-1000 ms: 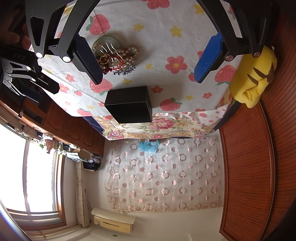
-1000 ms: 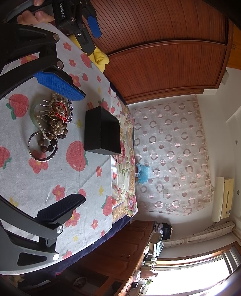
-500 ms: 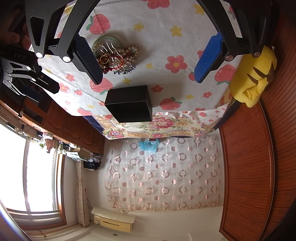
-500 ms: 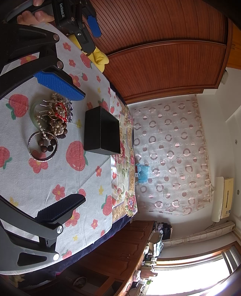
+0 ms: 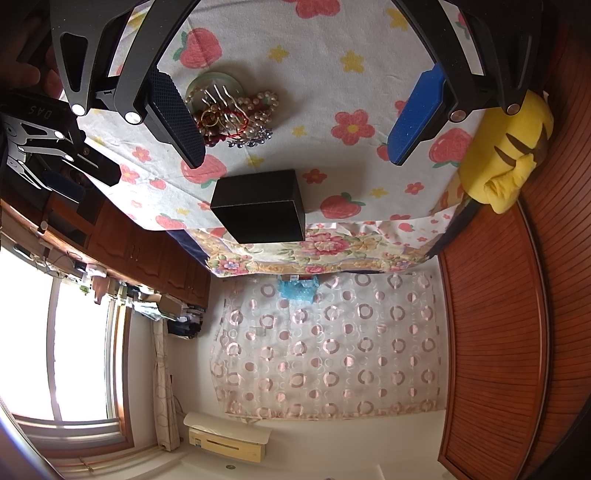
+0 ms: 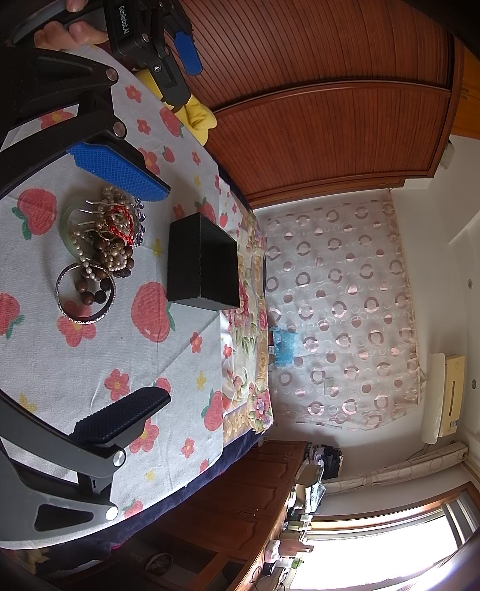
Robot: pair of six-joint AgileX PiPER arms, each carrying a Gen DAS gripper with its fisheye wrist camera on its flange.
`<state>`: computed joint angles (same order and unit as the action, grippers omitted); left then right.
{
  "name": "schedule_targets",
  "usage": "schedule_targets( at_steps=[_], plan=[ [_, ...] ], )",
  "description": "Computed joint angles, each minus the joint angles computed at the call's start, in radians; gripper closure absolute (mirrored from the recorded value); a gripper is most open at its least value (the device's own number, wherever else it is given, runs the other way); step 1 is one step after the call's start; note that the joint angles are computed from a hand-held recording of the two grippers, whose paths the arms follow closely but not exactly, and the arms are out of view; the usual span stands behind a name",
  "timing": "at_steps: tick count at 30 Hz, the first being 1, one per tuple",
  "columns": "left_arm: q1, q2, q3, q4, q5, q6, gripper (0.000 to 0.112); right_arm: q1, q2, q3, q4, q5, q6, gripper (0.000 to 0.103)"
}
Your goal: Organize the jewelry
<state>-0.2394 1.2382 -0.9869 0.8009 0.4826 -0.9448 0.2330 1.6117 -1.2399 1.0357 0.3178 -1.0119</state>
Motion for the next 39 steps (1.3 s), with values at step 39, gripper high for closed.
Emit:
schedule_targets(
  at_steps=[39],
  plan=[
    [0.061,0.13,-0.022,-0.389,-0.085,0.406,0.017,-0.041,0.07,0.014,0.014,0.051,-0.083,0.005]
  ],
)
